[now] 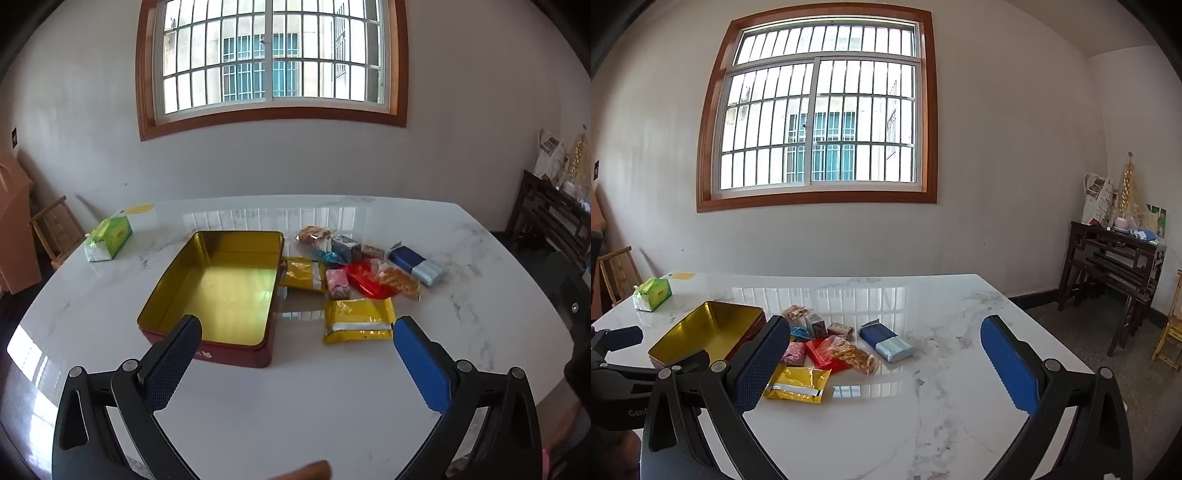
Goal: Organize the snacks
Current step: 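Move the left tool toward the large yellow packet with silver stripe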
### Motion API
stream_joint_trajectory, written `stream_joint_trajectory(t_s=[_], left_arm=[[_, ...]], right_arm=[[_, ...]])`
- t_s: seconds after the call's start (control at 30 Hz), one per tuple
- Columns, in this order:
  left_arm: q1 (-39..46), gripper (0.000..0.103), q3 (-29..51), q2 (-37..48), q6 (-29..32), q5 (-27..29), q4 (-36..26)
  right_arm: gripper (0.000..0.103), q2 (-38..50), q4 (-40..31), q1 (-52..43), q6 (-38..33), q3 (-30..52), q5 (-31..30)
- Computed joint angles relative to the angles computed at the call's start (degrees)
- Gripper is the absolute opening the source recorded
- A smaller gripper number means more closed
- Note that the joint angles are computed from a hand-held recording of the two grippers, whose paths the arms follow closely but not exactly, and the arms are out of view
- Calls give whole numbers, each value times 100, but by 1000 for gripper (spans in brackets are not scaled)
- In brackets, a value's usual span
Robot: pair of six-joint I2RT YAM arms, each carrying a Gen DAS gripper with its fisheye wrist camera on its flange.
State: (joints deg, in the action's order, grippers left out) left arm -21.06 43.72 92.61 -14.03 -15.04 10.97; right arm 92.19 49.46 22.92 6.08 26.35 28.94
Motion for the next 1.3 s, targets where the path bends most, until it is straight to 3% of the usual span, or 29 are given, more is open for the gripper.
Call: stream_joint_trajectory(t_s=[0.2, 0.3, 0.47, 0.6, 0.93, 1.3], left_arm=[[105, 103, -185, 49, 95, 112, 220], [53, 103, -106, 172, 169, 35, 141], [7, 103, -22, 239, 197, 65, 44], [9, 103, 23, 299, 250, 141, 21], [7, 103, 305, 590, 243, 211, -166], [3, 103, 832, 1067, 397, 350, -302]], right_arm=[[103, -92, 279, 121, -4, -208, 19], [103, -352, -209, 16, 50, -176, -178], [103, -26, -505, -127, 86, 96, -518], [103, -3, -600, -313, 195, 101, -861], [103, 220, -632, -553, 192, 190, -934], [103, 628, -997, -1371, 479, 483, -1812]])
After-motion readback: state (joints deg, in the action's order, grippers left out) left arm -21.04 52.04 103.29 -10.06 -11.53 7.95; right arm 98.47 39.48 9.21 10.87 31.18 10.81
